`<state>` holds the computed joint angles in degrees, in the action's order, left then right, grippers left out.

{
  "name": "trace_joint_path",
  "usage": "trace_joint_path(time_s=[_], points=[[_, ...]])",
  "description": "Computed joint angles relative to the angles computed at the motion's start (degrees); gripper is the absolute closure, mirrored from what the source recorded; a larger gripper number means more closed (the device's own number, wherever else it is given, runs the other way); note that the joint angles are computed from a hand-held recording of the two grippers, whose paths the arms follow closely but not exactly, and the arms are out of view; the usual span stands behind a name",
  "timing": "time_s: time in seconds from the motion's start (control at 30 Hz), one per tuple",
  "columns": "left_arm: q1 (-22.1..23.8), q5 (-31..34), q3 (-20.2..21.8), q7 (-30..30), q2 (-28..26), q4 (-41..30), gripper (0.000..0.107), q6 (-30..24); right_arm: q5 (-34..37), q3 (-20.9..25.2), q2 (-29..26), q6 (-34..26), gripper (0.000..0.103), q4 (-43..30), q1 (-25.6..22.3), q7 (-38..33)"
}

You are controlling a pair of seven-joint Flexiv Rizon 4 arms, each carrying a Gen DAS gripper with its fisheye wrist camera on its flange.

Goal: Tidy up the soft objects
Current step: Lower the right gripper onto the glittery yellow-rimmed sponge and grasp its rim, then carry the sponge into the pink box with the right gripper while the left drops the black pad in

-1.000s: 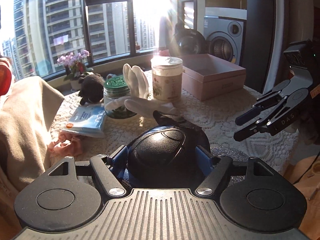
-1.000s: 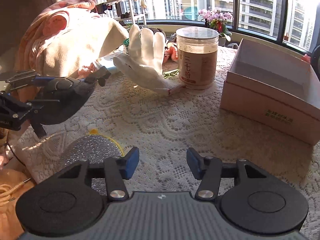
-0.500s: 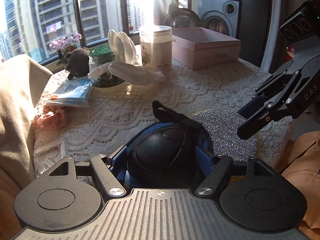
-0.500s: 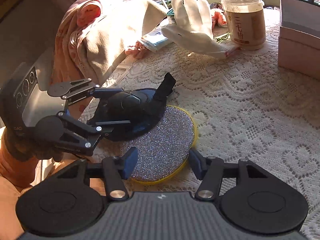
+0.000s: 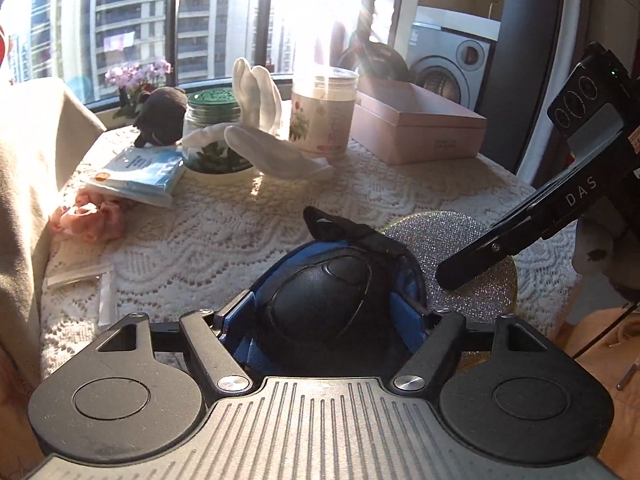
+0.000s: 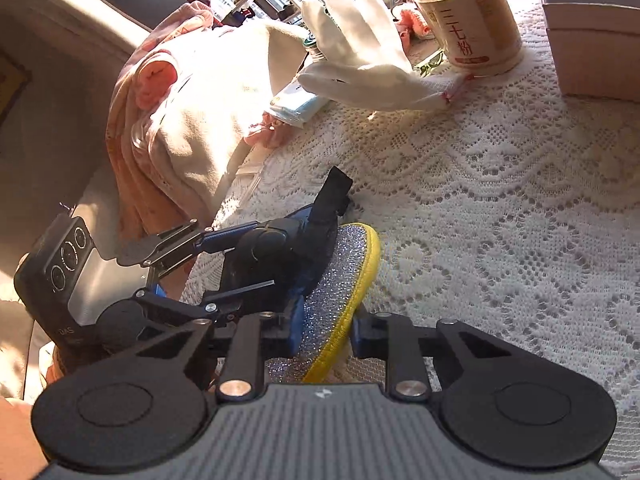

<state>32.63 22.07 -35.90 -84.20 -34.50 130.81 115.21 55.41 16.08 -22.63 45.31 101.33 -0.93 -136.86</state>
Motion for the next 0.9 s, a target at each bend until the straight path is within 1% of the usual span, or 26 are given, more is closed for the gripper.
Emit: trace_joint_path(time_s=[0.1, 0.23, 0.3, 0.37, 0.43, 0.53, 0.63, 0.7, 0.8, 0.9], points=[[-1.15, -0.12, -0.07, -0.09, -0.79, -1.38, 0.028, 0.57, -0.59, -0.26, 1.98, 3.75, 0.086, 1.51, 0.67, -0.68], [-2.78, -0.86, -0.16, -0.09, -1.39, -4.30, 0.028, -0.46, -2.33, -0.91, 3.77, 9.94, 0.087, 2.90, 1.98, -1.13], [-2.37, -1.53, -1.47, -0.11, -1.83, -5.93, 0.028, -1.87, -5.27, -1.49, 3.73, 14.84, 0.087, 3.32, 3.83, 0.64], [-3.04, -3.73, -1.92, 0.03, -1.51, -8.03, 0.028, -4.34, -9.35, -1.73, 3.21, 22.96, 0.087, 4.28, 6.30, 1.77], [-5.93, -6.83, 0.42, 0.73, 0.25, -9.71, 0.028, -6.31, -11.74, -1.01, 2.76, 28.14, 0.088, 4.76, 7.00, 1.91], [-10.03, -10.72, 4.14, 1.78, 3.02, -10.95, 0.028, -8.05, -11.75, 2.25, 2.29, 30.96, 0.088, 4.37, 4.44, -0.95], [-11.91, -13.38, 5.32, 3.17, 5.46, -11.40, 0.028, -9.93, -11.59, 5.04, 1.86, 32.50, 0.089, 4.12, 1.60, -2.72], [-14.71, -15.01, 7.70, 4.96, 7.29, -12.25, 0.028, -11.16, -10.57, 6.57, 1.84, 32.97, 0.089, 3.81, -0.54, -4.01], [-18.38, -17.11, 10.36, 8.17, 9.35, -14.02, 0.028, -12.36, -6.57, 8.52, 2.79, 33.50, 0.089, 2.91, -4.35, -6.95], [-20.52, -18.90, 10.53, 11.17, 10.28, -16.59, 0.028, -12.62, -1.25, 8.87, 5.16, 34.47, 0.089, 1.69, -7.54, -10.84]])
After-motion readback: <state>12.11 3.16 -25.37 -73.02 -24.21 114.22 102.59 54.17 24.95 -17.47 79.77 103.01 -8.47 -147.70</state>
